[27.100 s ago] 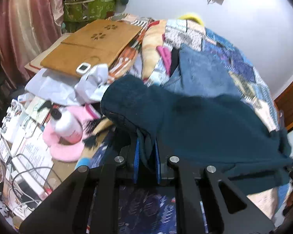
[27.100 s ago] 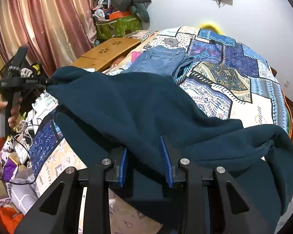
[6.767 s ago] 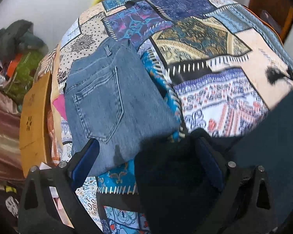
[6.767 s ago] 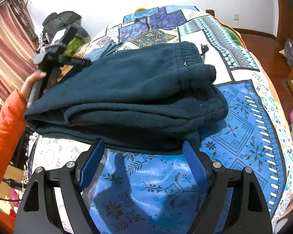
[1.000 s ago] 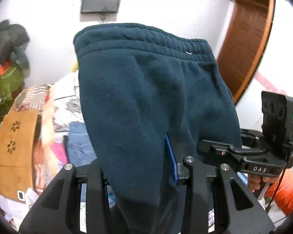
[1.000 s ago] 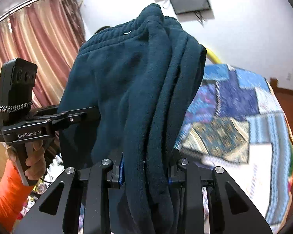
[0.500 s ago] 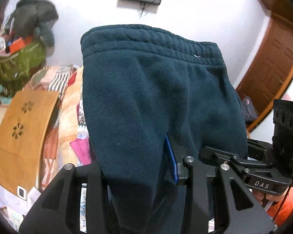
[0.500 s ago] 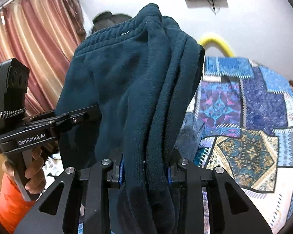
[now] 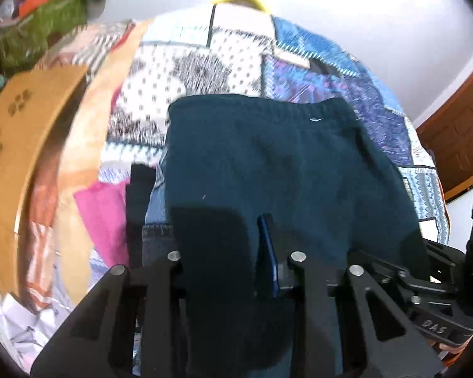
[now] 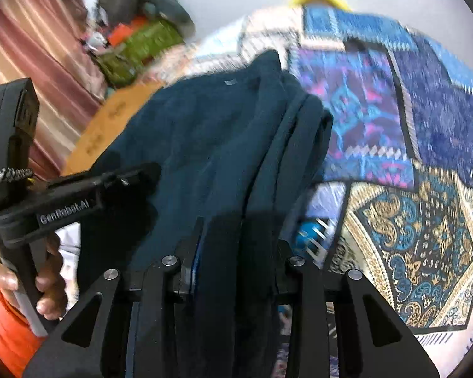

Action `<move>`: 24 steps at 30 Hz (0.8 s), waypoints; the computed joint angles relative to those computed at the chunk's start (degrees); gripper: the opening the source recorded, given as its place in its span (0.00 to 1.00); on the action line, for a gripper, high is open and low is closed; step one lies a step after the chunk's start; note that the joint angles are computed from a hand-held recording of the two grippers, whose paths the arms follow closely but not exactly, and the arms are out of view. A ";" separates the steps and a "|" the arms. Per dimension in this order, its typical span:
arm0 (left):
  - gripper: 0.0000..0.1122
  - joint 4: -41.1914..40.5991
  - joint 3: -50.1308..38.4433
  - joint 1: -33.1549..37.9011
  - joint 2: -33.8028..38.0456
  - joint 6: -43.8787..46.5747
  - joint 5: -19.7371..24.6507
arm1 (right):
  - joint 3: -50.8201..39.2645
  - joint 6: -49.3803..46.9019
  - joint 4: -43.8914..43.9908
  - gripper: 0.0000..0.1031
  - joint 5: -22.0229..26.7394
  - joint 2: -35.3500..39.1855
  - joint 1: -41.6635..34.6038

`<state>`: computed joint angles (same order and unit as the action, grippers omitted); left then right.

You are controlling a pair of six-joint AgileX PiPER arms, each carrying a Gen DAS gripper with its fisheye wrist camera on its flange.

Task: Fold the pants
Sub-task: 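Lower the folded pants onto the quilt and open both grippers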

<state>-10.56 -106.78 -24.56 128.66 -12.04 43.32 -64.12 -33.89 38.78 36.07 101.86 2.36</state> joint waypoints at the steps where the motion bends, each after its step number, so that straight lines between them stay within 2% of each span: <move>1: 0.27 -0.90 2.00 -0.16 -1.22 0.07 -1.17 | 0.81 -2.65 2.70 0.32 0.43 -0.17 -1.08; 2: 0.27 -2.55 4.00 0.32 -2.21 1.58 -2.68 | 1.34 -3.70 3.72 0.33 1.21 -0.59 -1.85; 4: 0.28 -2.44 6.45 0.21 -4.25 1.87 -3.02 | 3.08 -4.46 3.36 0.35 1.21 -2.70 -2.25; 8: 0.28 8.08 9.34 -2.42 -9.06 -4.57 -1.31 | 7.77 -1.81 0.37 0.37 0.59 -10.22 -1.73; 11: 0.28 13.57 14.11 -3.74 -14.65 -7.70 -1.91 | 11.21 -4.14 2.22 0.37 -1.33 -15.31 -2.32; 13: 0.28 19.01 19.74 -5.93 -21.61 -11.55 -3.01 | 13.70 -5.20 3.35 0.37 -0.39 -21.81 -2.97; 17: 0.29 29.96 28.16 -12.22 -35.25 -18.99 -2.87 | 15.79 -1.41 0.33 0.37 2.73 -35.85 -2.46; 20: 0.29 39.28 32.36 -19.57 -45.74 -27.53 0.36 | 15.23 2.85 -2.06 0.37 6.68 -48.55 -2.13; 24: 0.30 54.43 33.21 -34.56 -55.63 -40.68 10.66 | 13.52 7.69 -4.11 0.37 10.51 -60.73 -1.10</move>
<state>43.86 -73.58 -59.12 73.03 -52.72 53.98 -50.59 -26.19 34.68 46.57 41.13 1.26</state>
